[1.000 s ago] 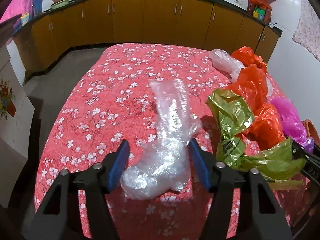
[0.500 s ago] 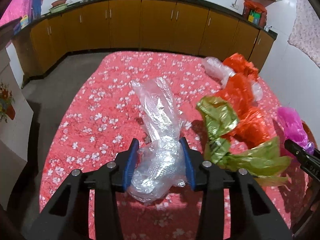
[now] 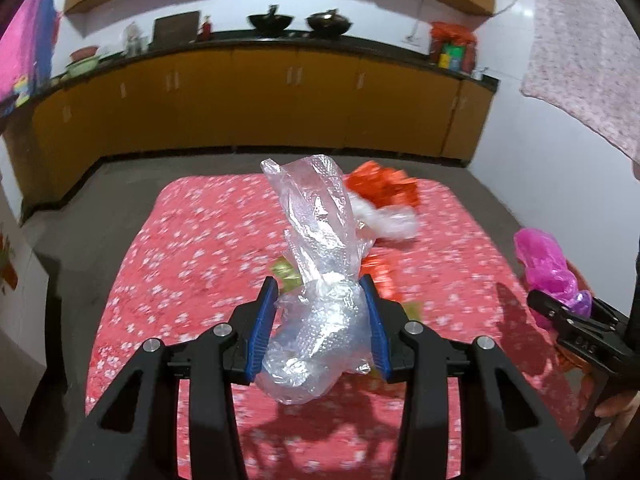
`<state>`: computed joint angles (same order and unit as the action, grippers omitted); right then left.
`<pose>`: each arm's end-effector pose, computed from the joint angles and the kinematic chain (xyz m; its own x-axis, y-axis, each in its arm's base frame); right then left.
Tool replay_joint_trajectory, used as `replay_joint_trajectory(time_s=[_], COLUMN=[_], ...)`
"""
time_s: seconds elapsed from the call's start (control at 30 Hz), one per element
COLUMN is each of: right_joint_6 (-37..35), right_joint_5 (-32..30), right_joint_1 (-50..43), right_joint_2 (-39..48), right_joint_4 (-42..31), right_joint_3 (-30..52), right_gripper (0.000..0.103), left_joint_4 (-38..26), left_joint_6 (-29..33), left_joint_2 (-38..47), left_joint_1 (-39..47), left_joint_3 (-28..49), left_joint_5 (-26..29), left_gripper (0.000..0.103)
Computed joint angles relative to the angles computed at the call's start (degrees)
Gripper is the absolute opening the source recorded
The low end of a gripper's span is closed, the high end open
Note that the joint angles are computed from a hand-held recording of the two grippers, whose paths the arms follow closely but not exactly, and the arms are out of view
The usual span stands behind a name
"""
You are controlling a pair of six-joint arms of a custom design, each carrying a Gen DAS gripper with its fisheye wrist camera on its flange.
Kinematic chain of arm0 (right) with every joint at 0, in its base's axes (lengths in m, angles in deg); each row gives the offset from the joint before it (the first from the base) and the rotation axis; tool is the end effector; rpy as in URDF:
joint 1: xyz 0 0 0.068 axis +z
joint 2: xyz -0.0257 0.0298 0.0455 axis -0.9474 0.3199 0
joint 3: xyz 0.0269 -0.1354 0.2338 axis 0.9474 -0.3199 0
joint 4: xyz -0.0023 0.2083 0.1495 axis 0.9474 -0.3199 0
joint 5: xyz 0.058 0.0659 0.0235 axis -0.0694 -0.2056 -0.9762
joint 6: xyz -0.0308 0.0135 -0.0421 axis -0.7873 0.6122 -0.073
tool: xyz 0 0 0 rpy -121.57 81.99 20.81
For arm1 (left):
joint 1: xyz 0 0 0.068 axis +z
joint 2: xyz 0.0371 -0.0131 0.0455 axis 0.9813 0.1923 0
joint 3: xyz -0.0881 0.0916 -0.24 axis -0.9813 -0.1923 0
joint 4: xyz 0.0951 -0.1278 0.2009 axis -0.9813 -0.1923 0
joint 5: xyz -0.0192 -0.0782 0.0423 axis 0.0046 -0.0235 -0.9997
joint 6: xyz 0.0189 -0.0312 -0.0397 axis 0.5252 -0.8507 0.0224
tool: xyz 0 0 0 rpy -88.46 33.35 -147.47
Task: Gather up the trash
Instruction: 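Carry the clear and pink bags over the orange basket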
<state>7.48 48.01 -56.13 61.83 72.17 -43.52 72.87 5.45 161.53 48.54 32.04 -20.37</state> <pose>0.3211 0.1013 0.0237 -0.5809 -0.3438 -0.7378 -0.6233 0.7708 0.1316 0.1554 -0.0641 0.0535 -0.4949 -0.3874 -0.7778 -0.5110 0.8538 -0.1001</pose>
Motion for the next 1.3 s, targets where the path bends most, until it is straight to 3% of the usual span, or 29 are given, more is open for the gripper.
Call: replay_joint_trajectory(time_s=[0.17, 0.57, 0.97, 1.3], right_joint_6=[-1.24, -5.49, -6.97, -5.52], right_joint_5=[-2.61, -6.92, -6.07, -5.79], right_joint_1=[-4.85, -18.20, -28.10, -31.61], right_joint_2=[-2.84, -5.74, -0.60, 4.94], right_joint_4=[0.61, 2.38, 5.23, 2.39], right_joint_3=[-2.21, -3.98, 0.50, 8.06], right_gripper=[0.063, 0.063, 0.063, 0.063], left_joint_4=[-5.95, -4.90, -2.22, -6.12], left_joint_6=[-0.78, 3.12, 10.32, 14.62], left_joint_2=[-0.47, 10.17, 23.63, 33.67], left_joint_1=[-4.85, -9.03, -9.97, -10.75], left_joint_3=[5.40, 17.97, 35.53, 52.18], left_joint_5=[-1.93, 0.27, 7.84, 13.27], left_gripper=[0.043, 0.043, 0.043, 0.043])
